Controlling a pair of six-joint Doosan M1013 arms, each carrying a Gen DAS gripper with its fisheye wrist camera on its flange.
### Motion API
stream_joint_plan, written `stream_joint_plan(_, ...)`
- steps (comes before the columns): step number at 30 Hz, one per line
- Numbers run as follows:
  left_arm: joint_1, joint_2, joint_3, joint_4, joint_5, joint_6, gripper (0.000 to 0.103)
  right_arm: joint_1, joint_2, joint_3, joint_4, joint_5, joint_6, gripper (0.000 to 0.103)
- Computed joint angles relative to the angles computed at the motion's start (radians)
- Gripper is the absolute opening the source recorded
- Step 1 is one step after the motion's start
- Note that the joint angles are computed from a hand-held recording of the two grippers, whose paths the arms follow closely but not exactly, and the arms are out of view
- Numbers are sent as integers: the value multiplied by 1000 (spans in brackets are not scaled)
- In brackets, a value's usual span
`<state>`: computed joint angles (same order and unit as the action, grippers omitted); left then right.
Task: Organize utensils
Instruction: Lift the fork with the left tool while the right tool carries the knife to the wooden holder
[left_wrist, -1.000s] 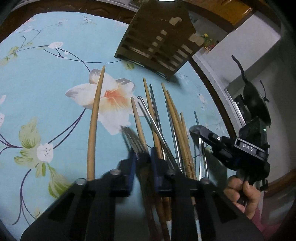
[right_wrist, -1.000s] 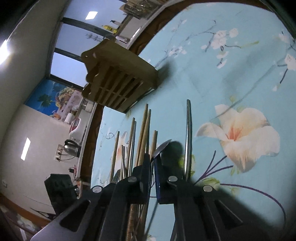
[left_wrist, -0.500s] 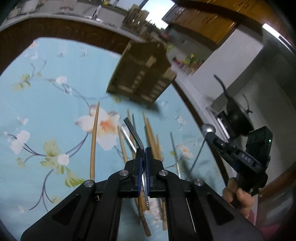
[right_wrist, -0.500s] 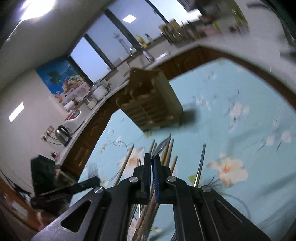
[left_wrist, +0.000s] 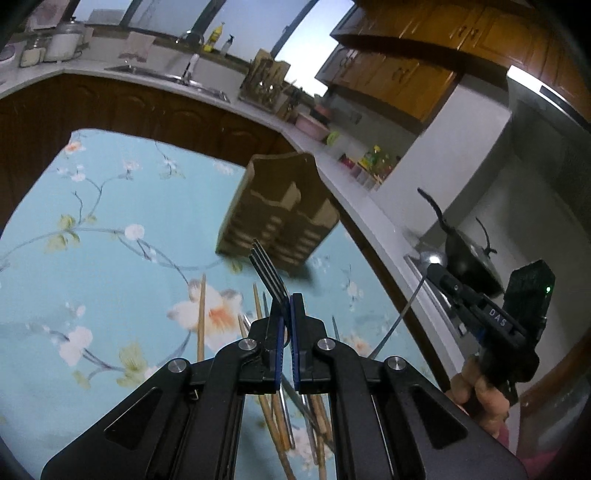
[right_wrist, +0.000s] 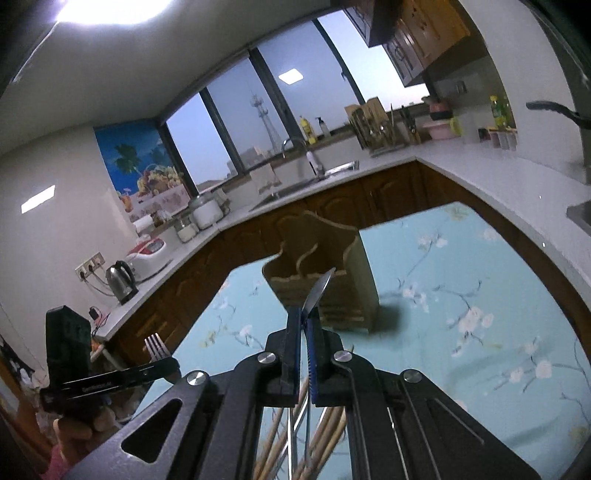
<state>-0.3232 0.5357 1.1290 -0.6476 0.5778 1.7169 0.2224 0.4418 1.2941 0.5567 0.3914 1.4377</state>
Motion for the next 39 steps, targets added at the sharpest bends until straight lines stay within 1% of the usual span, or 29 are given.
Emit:
stream_joint_plan(6, 7, 14, -36, 5, -22, -7, 2, -3, 24, -40, 7, -14, 2, 3)
stream_joint_plan(13, 11, 60, -135, 22, -34, -14, 2, -9, 58, -93, -6, -44, 30, 3)
stream_joint_plan(15, 12, 80, -178, 26, -36, -16, 2, -11, 70, -112, -12, -61, 47, 3)
stream_joint_plan(17, 12, 110, -242, 33, -42, -20, 2, -13, 83, -132, -10, -84, 55, 3)
stream_joint_plan(21, 8, 179, -383, 99, -44, -81, 2, -15, 124, -196, -72, -155, 158, 3)
stream_joint_plan(23, 7, 234, -486, 136, -28, -123, 2, -17, 149, -235, -104, -174, 204, 3)
stream_joint_plan(25, 5, 287, -575, 193, -11, -178, 2, -17, 178, -279, -192, -186, 288, 3)
stream_joint_plan(26, 6, 311, -617, 211, 9, -204, 2, -16, 192, -300, -248, -191, 339, 3)
stream_joint_plan(27, 6, 351, -684, 240, 41, -246, 2, -14, 208, -319, -324, -194, 406, 3)
stream_joint_plan(30, 3, 417, -783, 300, 77, -303, 2, -8, 248, -357, -456, -186, 516, 3)
stream_joint_plan(32, 2, 464, -848, 332, 114, -334, 2, -4, 267, -371, -520, -175, 557, 3)
stream_joint_plan(34, 3, 487, -872, 341, 133, -342, 2, -2, 281, -378, -519, -159, 543, 3)
stream_joint_plan(37, 3, 494, -860, 338, 137, -338, 2, -5, 295, -376, -456, -124, 503, 3)
stream_joint_plan(39, 4, 503, -867, 331, 153, -333, 2, -8, 300, -375, -421, -99, 478, 3)
